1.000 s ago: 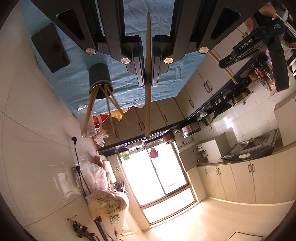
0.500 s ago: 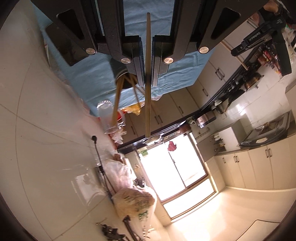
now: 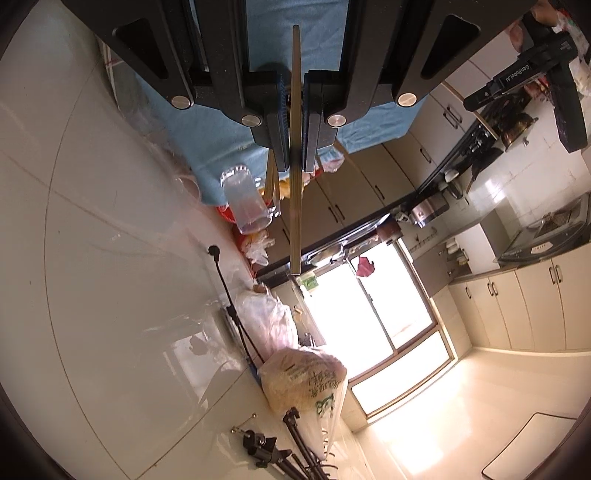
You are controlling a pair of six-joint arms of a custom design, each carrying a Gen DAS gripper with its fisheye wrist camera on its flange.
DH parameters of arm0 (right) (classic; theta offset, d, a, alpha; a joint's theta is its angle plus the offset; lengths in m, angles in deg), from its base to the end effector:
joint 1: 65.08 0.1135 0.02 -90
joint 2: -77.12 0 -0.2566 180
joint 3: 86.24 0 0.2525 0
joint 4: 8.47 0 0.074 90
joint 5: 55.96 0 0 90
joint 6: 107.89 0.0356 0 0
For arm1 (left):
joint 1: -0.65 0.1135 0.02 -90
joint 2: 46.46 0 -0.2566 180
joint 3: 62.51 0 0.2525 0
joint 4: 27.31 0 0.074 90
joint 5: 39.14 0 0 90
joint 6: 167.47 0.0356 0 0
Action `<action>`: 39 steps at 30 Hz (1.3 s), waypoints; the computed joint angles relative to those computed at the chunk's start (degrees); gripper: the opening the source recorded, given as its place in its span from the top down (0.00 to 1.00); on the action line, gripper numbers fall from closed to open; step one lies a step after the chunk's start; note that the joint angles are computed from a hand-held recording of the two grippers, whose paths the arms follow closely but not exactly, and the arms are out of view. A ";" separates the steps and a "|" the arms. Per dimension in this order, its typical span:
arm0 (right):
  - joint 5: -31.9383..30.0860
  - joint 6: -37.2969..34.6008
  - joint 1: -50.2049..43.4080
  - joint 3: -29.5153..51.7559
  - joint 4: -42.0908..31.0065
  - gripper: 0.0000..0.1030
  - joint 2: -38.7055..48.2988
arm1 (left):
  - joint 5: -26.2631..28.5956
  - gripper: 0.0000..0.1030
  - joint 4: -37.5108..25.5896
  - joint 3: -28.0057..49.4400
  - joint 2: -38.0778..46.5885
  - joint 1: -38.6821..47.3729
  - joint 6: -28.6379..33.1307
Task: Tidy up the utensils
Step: 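Lower the right gripper's chopstick into the cup while the left lowers its own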
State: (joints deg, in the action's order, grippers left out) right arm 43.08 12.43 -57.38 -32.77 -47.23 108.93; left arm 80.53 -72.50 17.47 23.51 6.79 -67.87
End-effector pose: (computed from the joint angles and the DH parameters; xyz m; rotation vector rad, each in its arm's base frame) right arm 0.1404 0.0133 0.3099 0.4748 1.8160 0.3108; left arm 0.2669 0.0110 0.3380 0.3519 2.0914 -0.4021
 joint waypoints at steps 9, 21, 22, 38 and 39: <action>-3.27 -1.76 -4.84 4.19 5.28 0.93 7.79 | -1.64 0.94 0.53 9.91 4.16 -7.58 -4.68; -5.91 -2.30 -8.22 8.40 14.90 0.93 21.44 | -7.06 0.94 8.70 12.98 11.56 -15.72 -10.43; -5.99 -2.13 -8.27 8.59 15.69 0.93 22.64 | -7.19 0.94 9.64 12.79 12.22 -15.89 -10.84; -5.05 -2.66 -6.34 7.52 22.02 0.93 34.87 | -5.37 0.94 17.24 8.92 21.20 -14.86 -12.48; -5.20 -2.64 -6.27 7.25 22.15 0.93 35.14 | -5.19 0.94 17.38 8.40 21.32 -14.76 -12.23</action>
State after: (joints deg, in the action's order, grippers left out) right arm 37.88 9.79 -63.65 -25.52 -25.08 144.07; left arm 75.34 -55.12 25.87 44.82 -7.97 -80.09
